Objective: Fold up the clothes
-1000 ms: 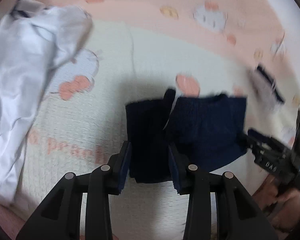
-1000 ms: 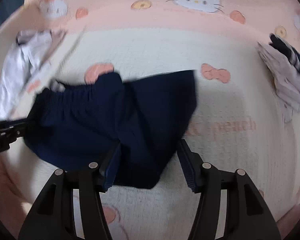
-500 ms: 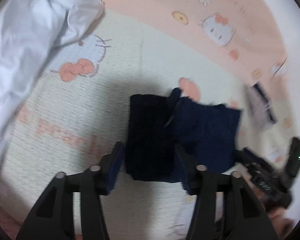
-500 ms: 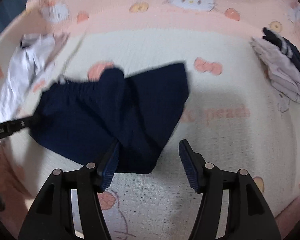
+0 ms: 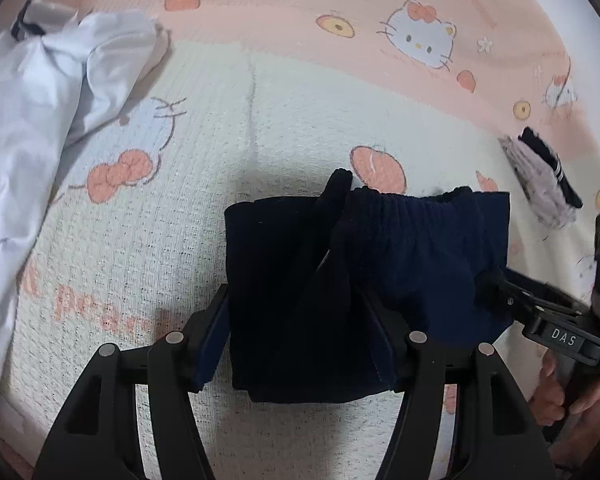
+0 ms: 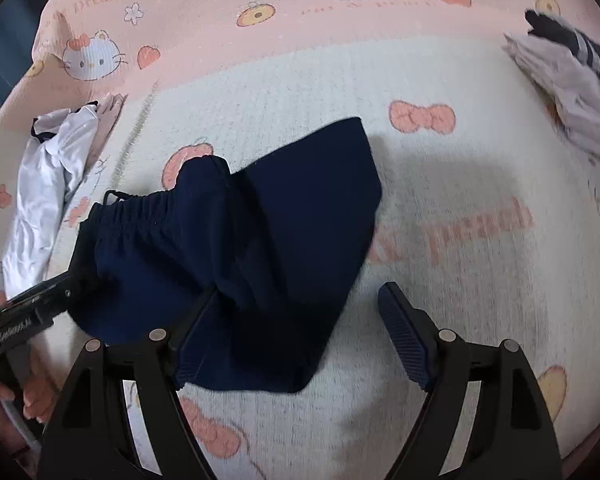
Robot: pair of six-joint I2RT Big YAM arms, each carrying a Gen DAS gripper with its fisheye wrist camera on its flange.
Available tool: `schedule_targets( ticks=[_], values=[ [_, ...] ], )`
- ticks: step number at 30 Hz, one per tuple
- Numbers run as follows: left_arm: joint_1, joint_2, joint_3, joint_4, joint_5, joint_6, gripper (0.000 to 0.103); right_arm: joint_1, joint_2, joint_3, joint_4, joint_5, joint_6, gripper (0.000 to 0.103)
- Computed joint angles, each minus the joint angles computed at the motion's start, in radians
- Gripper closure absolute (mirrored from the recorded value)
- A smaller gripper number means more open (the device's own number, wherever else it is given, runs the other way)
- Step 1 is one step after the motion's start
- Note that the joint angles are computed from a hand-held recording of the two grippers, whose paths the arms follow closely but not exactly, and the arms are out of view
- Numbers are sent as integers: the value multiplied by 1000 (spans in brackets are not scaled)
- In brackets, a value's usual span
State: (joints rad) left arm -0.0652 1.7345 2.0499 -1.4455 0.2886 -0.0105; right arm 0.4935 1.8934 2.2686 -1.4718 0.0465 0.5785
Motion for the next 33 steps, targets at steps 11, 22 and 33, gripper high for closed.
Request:
schedule_targets(
  ticks=[11, 22, 33],
  values=[
    [18, 30, 43, -37, 64, -47, 66, 6, 40, 91, -100, -45, -94, 48],
    [-18, 11, 33, -34, -32, -7, 74, 17, 39, 98, -89, -52, -132, 66],
    [-72, 27, 168, -84, -39, 0, 86, 5, 1, 91, -47, -124, -102, 86]
  ],
)
